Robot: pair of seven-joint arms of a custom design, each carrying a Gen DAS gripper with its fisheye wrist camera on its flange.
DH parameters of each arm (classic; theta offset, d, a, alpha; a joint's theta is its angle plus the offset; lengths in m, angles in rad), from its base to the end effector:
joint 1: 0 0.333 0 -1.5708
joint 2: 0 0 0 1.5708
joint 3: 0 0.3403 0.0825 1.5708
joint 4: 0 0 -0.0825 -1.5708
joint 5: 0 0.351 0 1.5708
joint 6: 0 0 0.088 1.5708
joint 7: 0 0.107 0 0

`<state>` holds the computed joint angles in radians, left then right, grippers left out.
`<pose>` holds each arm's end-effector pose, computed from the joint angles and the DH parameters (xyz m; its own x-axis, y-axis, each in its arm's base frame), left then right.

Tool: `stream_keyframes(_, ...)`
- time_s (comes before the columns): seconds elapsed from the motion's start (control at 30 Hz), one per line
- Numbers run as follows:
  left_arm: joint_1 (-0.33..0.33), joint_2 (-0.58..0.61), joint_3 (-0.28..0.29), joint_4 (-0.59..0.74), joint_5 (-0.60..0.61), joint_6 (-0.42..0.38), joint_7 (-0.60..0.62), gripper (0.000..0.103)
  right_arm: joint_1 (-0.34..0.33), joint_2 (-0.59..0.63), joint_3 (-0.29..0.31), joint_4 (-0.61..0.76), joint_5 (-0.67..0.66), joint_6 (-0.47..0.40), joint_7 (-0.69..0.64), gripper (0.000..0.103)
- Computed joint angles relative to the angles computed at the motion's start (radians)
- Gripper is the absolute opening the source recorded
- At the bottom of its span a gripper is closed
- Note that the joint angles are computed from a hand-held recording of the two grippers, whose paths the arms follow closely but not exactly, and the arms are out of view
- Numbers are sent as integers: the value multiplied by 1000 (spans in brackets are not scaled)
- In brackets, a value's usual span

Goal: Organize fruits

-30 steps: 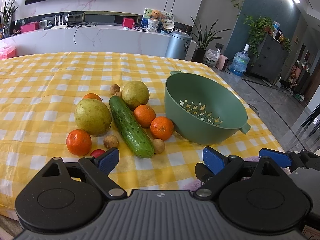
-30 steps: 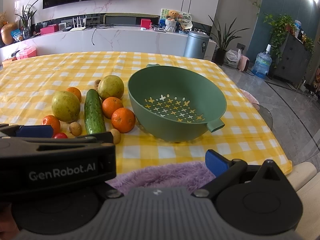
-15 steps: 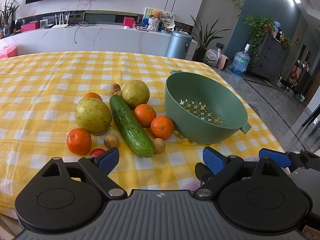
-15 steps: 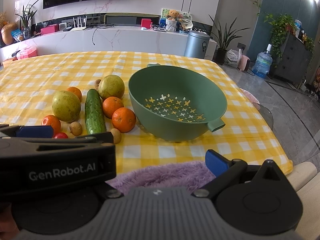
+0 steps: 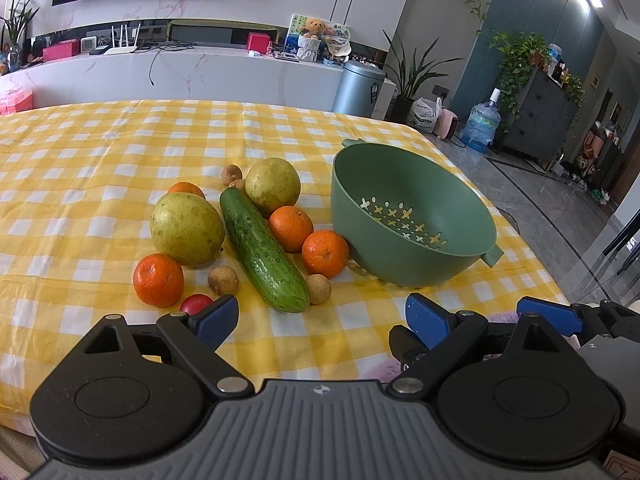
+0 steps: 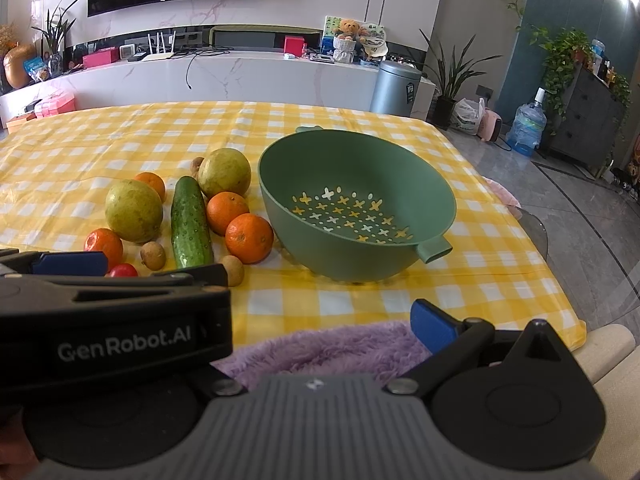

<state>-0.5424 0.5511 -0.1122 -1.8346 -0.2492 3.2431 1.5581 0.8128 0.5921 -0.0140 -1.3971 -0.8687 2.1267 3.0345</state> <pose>0.5665 -0.3867 0.3758 -0.4179 -0.8775 0.2353 -0.6830 0.1327 -0.7183 0.5255 0.4946 0.4229 -0.2731 -0.9555 0.1117 -0.7090 0.1214 -0.6947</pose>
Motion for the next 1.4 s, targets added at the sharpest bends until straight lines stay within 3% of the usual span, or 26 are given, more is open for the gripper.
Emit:
stream_keyframes(0.8, -4, -2, 6, -3, 4, -2, -7, 103, -3, 0, 1, 1, 7, 4, -9, 98)
stream_keyframes(1.0, 33, -8, -33, -28, 5, 51, 19, 103, 2, -1, -2, 3, -4, 11, -16, 98)
stream_keyframes(1.1, 2, -24, 17, -40, 3, 68, 51, 103, 6, -8, -5, -6, -23, 26, -7, 98)
stream_keyframes(1.27, -14, -26, 65, -34, -33, 105, 93, 103, -15, -35, -4, -47, -52, 128, 29, 98)
stream_keyframes(1.37, 12, -19, 59, -16, -50, 92, 109, 103, -32, -33, 0, -36, -40, 164, 18, 82)
stream_keyframes(1.4, 22, -15, 54, -10, -53, 87, 113, 103, -40, -29, 3, -27, -28, 174, 2, 80)
